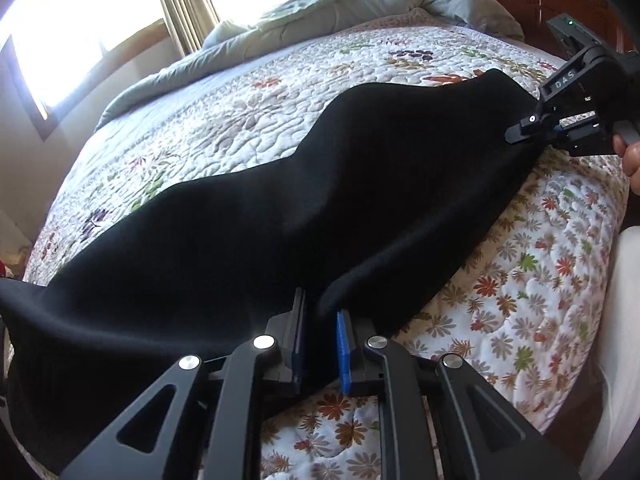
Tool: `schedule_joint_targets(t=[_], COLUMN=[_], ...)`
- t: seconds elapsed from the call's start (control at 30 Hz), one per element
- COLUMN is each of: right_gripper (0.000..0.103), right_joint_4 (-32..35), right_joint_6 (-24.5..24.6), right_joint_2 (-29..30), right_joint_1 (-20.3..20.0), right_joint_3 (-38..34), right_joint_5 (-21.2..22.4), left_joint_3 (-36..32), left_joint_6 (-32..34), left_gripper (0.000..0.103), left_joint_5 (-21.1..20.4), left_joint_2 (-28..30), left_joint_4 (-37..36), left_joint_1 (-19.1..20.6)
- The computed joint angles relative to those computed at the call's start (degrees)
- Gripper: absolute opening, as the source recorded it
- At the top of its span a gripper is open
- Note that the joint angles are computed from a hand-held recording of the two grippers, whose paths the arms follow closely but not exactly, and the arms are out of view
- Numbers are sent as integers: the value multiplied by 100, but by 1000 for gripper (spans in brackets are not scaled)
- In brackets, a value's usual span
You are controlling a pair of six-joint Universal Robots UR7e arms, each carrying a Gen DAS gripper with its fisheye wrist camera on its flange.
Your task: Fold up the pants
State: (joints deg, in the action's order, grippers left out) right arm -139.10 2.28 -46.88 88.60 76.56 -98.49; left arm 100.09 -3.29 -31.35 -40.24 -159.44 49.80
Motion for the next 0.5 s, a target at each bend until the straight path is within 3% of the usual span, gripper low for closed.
schedule_joint_targets(t=[0.1,0.17,0.23,0.3,0.33,0.37,0.5], right_gripper=[32,33,33,34,38,46,44], right_joint_4=[-126,-575,-1196,-1553,-1580,-1415,-279], right_joint_6=[42,-60,-386,-754,-913,-1072,-1014], right_joint_2=[-191,-238,-379,-541,-499,-447,49], right_joint_1=[168,479,684,742,797,829,831], right_joint_3=[167,327,625,870,859,801,471], right_joint_5=[-455,-1449,-1906,-1876,-1644,-1365,-639], left_joint_3=[-32,-85,-104,-70,-63,-66,-29], left_joint_6=[-63,-194,-253,-246,-227,-222,-286], left_gripper=[13,14,14,14,14,14,15], left_joint_5=[-18,-135,-188,-161,-142,-128,-128], left_joint_2=[-1,-36,-53,-41,-31,-13,-25], left_joint_4=[42,122,136,73,37,6,-48], left_joint_1=[0,38,61,58,55,53,48])
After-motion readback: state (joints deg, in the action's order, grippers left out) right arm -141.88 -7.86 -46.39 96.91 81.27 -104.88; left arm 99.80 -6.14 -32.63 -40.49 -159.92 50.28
